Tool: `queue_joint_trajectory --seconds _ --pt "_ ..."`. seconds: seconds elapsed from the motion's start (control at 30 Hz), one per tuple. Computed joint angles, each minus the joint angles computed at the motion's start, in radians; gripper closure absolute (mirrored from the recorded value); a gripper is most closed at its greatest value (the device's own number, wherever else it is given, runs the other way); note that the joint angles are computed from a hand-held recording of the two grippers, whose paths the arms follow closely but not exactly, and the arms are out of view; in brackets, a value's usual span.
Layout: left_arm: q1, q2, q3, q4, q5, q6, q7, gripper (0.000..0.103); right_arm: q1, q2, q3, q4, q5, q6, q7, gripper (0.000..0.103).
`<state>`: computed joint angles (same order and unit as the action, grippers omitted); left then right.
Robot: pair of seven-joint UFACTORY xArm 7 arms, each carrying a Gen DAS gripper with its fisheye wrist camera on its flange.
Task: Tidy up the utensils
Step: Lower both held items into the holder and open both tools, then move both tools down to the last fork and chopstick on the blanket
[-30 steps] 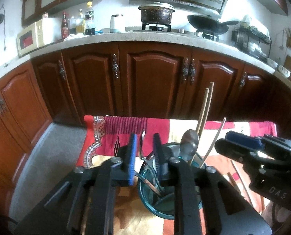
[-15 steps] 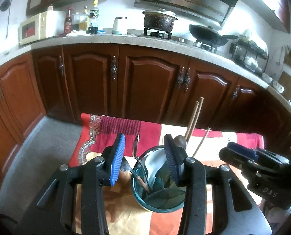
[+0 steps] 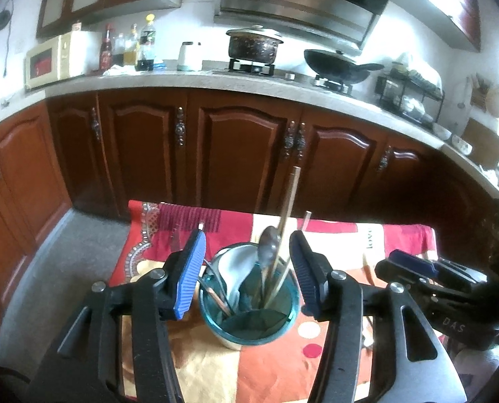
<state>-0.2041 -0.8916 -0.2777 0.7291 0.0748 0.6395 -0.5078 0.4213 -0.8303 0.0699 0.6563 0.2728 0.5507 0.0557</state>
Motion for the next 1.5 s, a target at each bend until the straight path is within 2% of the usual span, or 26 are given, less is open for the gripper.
queue_joint_trajectory --seconds 0.43,0.73,0.93,1.17,1.27,1.33,1.37,1.5 --pt "-0.091 0.027 -0.061 0.022 -0.032 0.021 -0.025 0.051 -0.094 -0.214 -0.030 -0.114 -0.050 0.141 0.030 0.066" --pt "-0.182 0.156 -0.090 0.025 -0.078 -0.021 -0.060 0.051 -0.197 -0.298 -0.118 -0.236 -0.074 0.247 -0.015 0.066" --pt "-0.219 0.278 -0.115 0.045 -0.065 -0.035 -0.103 0.051 -0.196 -0.168 -0.152 -0.274 -0.044 0.187 -0.107 0.078" --pt "-0.256 0.404 -0.087 0.063 -0.066 -0.050 -0.141 0.051 -0.153 0.158 -0.188 -0.192 0.036 0.038 -0.235 0.078" --pt "-0.268 0.471 -0.072 0.083 -0.072 -0.060 -0.147 0.051 -0.156 0.267 -0.168 -0.154 0.049 0.006 -0.279 0.080" --pt "-0.277 0.525 -0.065 0.106 -0.075 -0.063 -0.148 0.051 -0.165 0.299 -0.152 -0.150 0.048 -0.020 -0.309 0.097" --pt "-0.282 0.551 -0.061 0.116 -0.077 -0.070 -0.148 0.051 -0.176 0.300 -0.142 -0.155 0.038 -0.036 -0.321 0.098" --pt "-0.291 0.663 -0.054 0.175 -0.062 -0.083 -0.163 0.051 -0.202 0.275 -0.199 -0.171 0.085 -0.014 -0.380 0.098"
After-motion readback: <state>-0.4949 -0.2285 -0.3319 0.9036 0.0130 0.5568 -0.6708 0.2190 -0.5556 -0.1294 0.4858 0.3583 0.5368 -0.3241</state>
